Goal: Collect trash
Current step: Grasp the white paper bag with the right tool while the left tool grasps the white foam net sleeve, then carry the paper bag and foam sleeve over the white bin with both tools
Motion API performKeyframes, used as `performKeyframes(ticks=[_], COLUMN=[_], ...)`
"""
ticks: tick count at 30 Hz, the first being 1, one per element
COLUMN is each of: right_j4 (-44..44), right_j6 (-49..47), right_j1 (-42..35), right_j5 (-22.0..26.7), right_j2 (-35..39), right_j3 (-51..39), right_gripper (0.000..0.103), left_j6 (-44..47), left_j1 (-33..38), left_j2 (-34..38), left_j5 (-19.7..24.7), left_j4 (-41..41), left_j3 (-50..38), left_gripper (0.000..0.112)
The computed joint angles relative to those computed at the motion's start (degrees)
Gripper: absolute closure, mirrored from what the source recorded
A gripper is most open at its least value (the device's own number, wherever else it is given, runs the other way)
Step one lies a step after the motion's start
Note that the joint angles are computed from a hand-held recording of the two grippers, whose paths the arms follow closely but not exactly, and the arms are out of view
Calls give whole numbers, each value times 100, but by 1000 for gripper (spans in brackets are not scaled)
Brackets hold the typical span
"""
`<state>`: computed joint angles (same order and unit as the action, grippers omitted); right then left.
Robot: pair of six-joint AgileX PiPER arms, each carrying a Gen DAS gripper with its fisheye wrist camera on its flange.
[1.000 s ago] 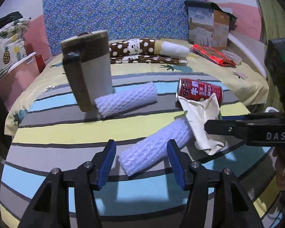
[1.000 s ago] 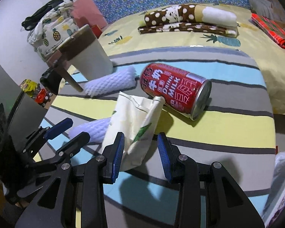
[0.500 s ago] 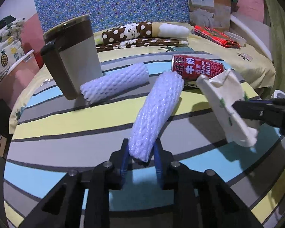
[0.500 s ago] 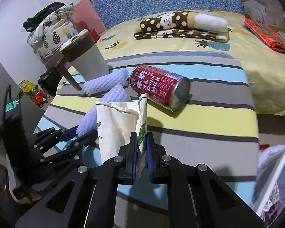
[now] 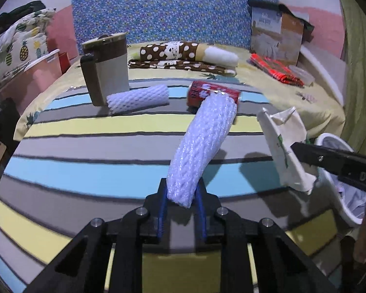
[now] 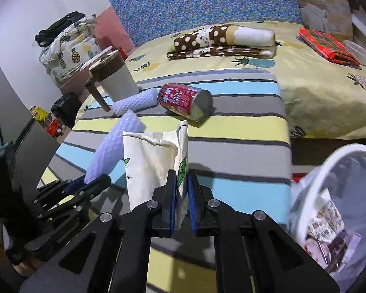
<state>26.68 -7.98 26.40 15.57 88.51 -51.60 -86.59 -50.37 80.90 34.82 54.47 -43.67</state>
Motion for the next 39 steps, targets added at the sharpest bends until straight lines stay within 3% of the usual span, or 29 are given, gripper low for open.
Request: performKeyframes(ticks=[16,24,34,39], right_j4=[202,-53,439,1045], right_j6=[-204,98,-409,-1126], right_j1=[-233,-436,-956,-1356], right_j5=[-266,-277,-189,-64], right_j2=[-1510,-2046,-2509,-2690], right_j3=[1346,1755,2153,2308], right_gripper=[92,92,92,92], left_j6=[-1366,-1411,-1286,-1129], left_j1=[-2002,-2427,-2613,-2605], left_j2=[-184,9,394,640], left_j5=[1439,1647,1562,1453], left_j4=[181,174,106,50], left_j3=[-405,-710,-1135,-1402], left_gripper=[90,90,90,90])
